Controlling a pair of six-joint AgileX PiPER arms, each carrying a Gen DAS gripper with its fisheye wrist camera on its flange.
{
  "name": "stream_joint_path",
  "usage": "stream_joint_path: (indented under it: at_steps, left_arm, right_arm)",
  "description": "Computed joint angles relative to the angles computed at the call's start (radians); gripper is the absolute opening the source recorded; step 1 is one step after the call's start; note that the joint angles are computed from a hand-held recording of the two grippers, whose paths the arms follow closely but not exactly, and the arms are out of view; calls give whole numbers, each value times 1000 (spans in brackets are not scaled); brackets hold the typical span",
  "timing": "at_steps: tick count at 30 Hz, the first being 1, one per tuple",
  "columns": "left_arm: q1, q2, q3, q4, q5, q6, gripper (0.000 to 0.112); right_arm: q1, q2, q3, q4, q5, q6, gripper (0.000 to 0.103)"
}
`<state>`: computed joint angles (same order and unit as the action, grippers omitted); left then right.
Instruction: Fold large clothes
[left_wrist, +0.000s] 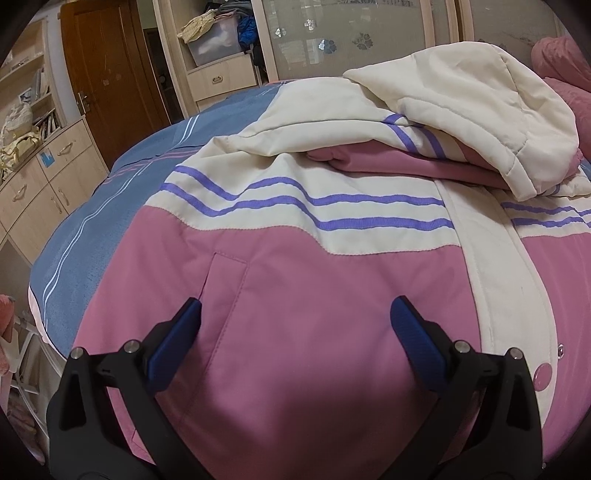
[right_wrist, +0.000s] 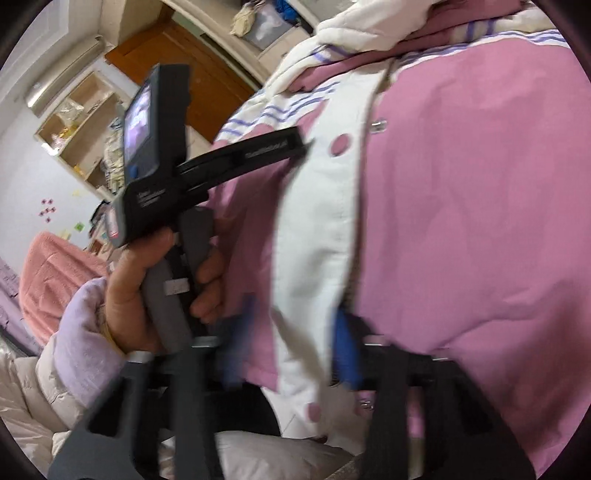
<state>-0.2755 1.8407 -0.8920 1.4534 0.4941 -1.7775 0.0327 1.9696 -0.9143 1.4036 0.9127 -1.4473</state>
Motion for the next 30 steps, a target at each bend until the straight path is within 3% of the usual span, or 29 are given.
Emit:
stream_joint_path:
  at_steps: [6, 11, 16, 17, 21, 27, 29, 30]
  left_arm:
    - [-2, -8, 9, -11, -3, 9, 101]
    - [-7, -9, 10, -15, 1, 13, 101]
    - [-10, -4, -1, -31, 10, 28, 101]
    - [-11, -3, -3, -35, 10, 31, 101]
    - [-13, -4, -4, -40, 12, 34, 101]
    - [-11, -5, -5, -41, 8, 38, 101]
    - [-13, -5, -2, -33, 11, 30, 101]
    - [-11, -7, -1, -31, 9, 31, 101]
  right_arm:
    - [-53, -36, 55, 34, 10, -75, 4]
    - [-130, -37, 72, 12, 46, -75, 4]
    - [-101, -21, 46, -17, 40, -27, 5]
    - [-95, -19, 42, -23, 36, -14, 7]
    - [-83, 3, 16, -46, 86, 1, 43]
    - [-61, -30, 45, -41, 58, -30, 49]
    - [-53, -35, 52, -22, 47, -49, 43]
    - [-43, -42, 59, -6, 34, -70, 18]
